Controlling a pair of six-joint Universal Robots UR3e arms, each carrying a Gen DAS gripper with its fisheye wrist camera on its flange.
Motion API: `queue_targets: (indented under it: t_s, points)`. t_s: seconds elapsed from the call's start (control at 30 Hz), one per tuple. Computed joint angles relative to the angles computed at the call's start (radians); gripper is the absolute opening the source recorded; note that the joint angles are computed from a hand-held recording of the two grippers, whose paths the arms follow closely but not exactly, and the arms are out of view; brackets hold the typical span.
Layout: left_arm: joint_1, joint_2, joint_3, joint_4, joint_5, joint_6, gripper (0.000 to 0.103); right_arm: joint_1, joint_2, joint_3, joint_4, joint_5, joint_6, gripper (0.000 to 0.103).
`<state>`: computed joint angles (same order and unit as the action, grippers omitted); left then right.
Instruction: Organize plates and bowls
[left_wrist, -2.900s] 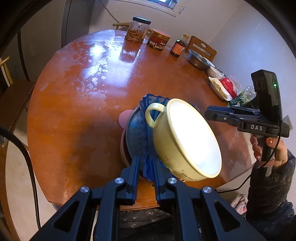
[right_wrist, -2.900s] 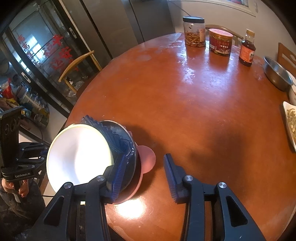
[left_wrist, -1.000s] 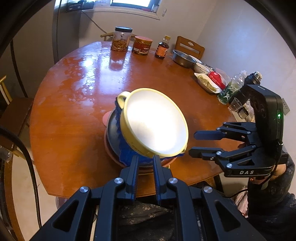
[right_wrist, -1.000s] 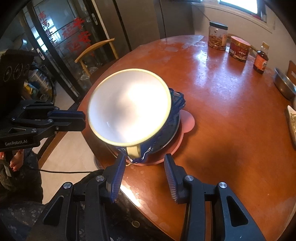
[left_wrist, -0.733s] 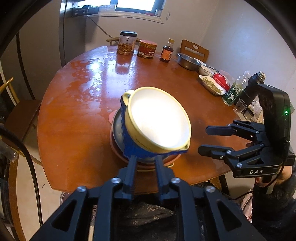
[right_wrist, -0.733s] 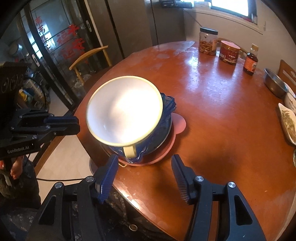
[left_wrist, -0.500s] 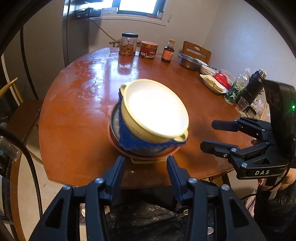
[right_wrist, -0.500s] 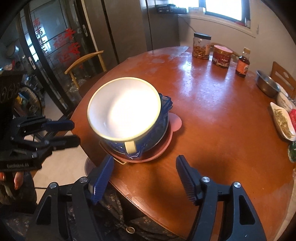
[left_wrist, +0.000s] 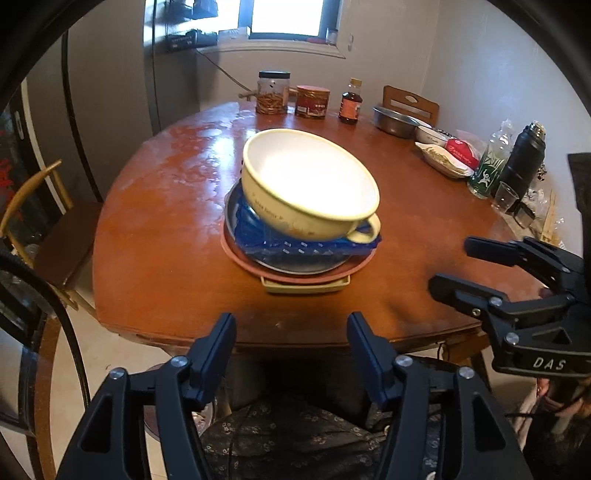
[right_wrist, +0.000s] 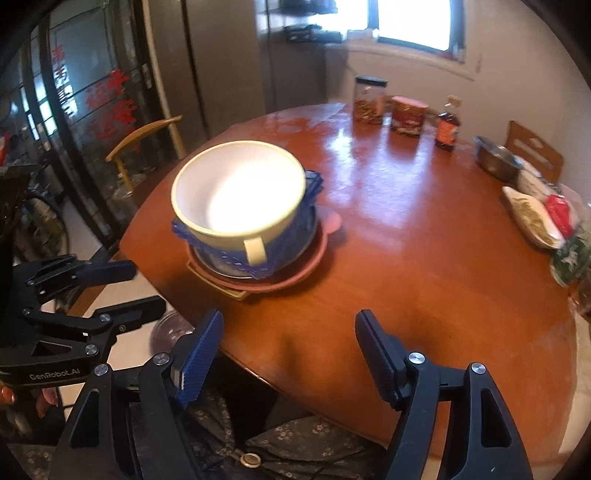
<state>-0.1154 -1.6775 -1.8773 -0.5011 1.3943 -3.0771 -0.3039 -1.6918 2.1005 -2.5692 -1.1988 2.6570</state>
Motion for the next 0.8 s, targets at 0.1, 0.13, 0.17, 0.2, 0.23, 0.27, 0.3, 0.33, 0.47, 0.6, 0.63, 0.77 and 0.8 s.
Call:
queue_targets:
  t_s: [0.1, 0.13, 0.17, 0.2, 0.23, 0.27, 0.3, 0.33, 0.47, 0.6, 0.63, 0.77, 0.8]
  points:
    - [-0.016, 0.01, -0.046, 0.06, 0.03, -0.011, 0.066, 0.003, -0.049, 0.1, -0.103, -0.031, 0.029, 0.077]
    - [-0.023, 0.011, -0.058, 0.081, 0.043, -0.014, 0.067, -0.005, -0.057, 0.121, -0.121, -0.029, 0.032, 0.078]
    - [-0.028, 0.017, -0.08, 0.111, 0.055, -0.024, 0.072, -0.012, -0.079, 0.155, -0.14, -0.026, 0.041, 0.078]
    - [-0.034, 0.023, -0.108, 0.152, 0.068, -0.037, 0.076, -0.016, -0.095, 0.178, -0.153, -0.026, 0.045, 0.078]
    - [-0.04, 0.022, -0.122, 0.177, 0.078, -0.043, 0.078, -0.02, -0.116, 0.209, -0.174, -0.029, 0.054, 0.078]
    - [-0.047, 0.024, -0.142, 0.199, 0.092, -0.052, 0.08, -0.019, -0.131, 0.233, -0.195, -0.038, 0.064, 0.078]
    - [-0.049, 0.023, -0.148, 0.204, 0.095, -0.061, 0.08, -0.019, -0.147, 0.259, -0.214, -0.042, 0.069, 0.078]
    - [-0.052, 0.025, -0.162, 0.217, 0.099, -0.069, 0.08, -0.022, -0.167, 0.283, -0.215, -0.039, 0.066, 0.079]
    - [-0.065, 0.018, -0.174, 0.216, 0.12, -0.076, 0.08, -0.028, -0.205, 0.322, -0.186, -0.018, 0.06, 0.079]
    - [-0.074, 0.012, -0.174, 0.209, 0.128, -0.077, 0.08, -0.026, -0.219, 0.337, -0.183, -0.019, 0.057, 0.079]
    - [-0.072, 0.014, -0.176, 0.211, 0.128, -0.076, 0.08, -0.03, -0.223, 0.339, -0.181, -0.013, 0.055, 0.079]
    - [-0.071, 0.014, -0.176, 0.209, 0.141, -0.079, 0.08, -0.045, -0.227, 0.342, -0.185, -0.008, 0.066, 0.079]
    - [-0.071, 0.013, -0.174, 0.206, 0.143, -0.081, 0.08, -0.048, -0.228, 0.343, -0.185, -0.007, 0.067, 0.079]
